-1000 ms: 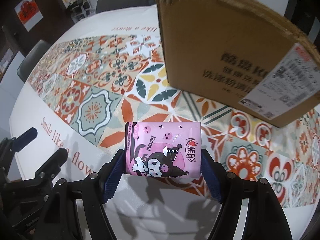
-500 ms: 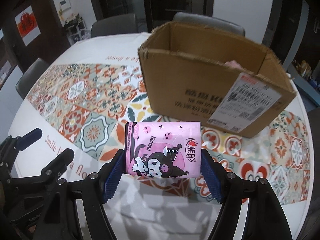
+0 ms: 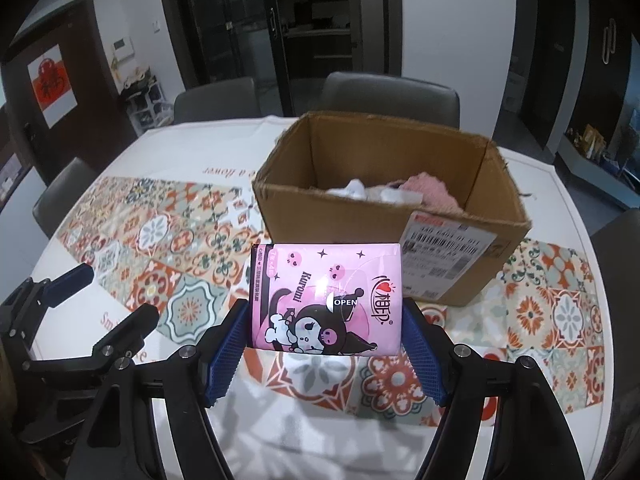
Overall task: Organize soft objects
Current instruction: 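Lift the tissue pack and carry it over the box with the right tool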
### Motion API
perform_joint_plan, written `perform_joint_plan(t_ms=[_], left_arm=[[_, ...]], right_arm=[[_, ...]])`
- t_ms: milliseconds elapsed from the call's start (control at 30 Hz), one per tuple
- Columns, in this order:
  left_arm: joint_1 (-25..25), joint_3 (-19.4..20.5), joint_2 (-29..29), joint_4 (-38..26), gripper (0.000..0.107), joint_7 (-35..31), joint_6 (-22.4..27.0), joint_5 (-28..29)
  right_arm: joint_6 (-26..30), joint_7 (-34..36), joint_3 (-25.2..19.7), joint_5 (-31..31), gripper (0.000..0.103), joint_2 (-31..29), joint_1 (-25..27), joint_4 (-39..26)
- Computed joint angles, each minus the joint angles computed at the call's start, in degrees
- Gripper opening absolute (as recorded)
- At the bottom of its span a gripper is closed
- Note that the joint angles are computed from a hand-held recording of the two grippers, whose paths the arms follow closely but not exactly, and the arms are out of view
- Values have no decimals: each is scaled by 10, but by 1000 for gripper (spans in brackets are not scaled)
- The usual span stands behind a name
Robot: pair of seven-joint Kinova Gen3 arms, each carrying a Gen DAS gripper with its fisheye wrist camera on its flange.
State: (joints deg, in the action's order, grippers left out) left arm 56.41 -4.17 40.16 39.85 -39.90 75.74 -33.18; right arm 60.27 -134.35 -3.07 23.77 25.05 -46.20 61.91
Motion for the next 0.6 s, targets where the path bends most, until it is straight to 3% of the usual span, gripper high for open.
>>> perform_joint_plan(t_ms=[600], left_arm=[[6, -22, 35, -98, 88, -35, 11, -5]], right_arm=[[-39, -44, 12, 78, 74, -29, -7, 11]])
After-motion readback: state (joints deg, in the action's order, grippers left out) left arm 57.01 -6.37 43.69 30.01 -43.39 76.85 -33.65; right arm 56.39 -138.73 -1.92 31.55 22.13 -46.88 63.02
